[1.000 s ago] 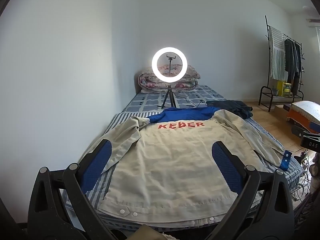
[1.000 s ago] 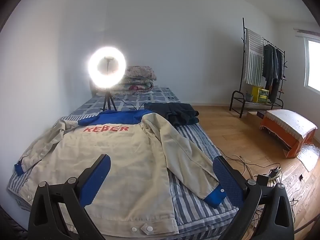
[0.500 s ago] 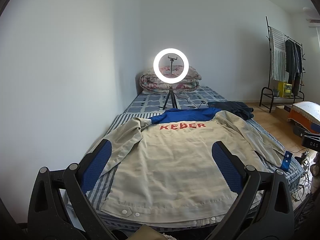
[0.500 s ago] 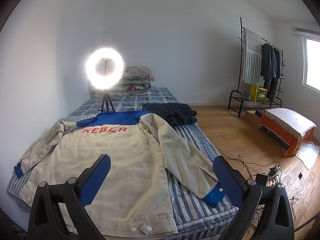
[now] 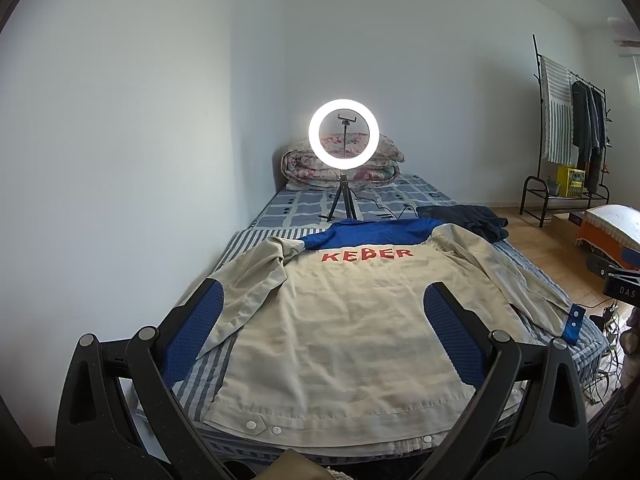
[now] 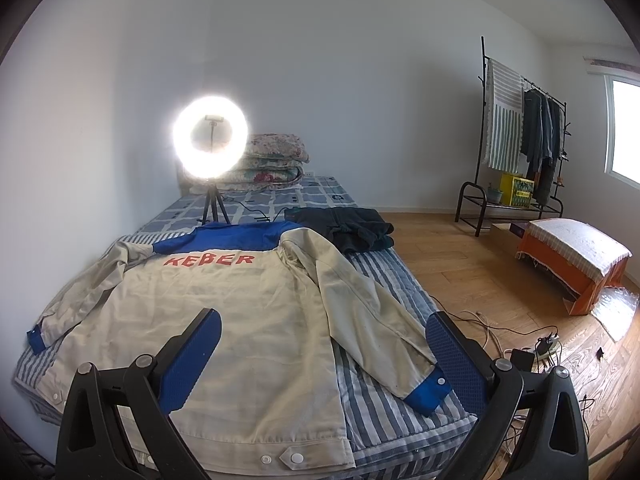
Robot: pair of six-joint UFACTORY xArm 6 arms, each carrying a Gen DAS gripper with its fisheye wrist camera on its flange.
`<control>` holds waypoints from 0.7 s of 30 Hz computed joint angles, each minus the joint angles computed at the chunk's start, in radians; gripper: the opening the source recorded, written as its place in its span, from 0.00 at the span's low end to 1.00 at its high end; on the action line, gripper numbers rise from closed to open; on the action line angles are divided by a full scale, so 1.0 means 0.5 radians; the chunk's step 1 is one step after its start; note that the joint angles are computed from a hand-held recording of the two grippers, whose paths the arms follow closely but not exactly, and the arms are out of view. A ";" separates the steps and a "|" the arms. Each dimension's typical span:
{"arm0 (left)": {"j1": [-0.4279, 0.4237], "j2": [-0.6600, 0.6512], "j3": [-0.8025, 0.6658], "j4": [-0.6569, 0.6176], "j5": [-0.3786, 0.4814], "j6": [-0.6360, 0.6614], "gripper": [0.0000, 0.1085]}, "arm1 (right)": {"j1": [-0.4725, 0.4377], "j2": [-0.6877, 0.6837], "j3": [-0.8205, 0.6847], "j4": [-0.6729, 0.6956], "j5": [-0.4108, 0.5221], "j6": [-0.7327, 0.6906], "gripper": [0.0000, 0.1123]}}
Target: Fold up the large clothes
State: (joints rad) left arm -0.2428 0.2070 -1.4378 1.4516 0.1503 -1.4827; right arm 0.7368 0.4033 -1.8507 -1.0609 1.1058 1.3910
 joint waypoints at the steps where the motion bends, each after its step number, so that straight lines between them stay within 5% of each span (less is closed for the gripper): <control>1: -0.001 -0.003 0.003 0.010 0.000 -0.010 0.94 | 0.000 -0.001 0.000 0.002 0.000 -0.001 0.91; 21: -0.026 0.001 -0.009 -0.067 0.009 0.082 0.94 | -0.005 -0.002 0.001 0.007 -0.015 0.010 0.91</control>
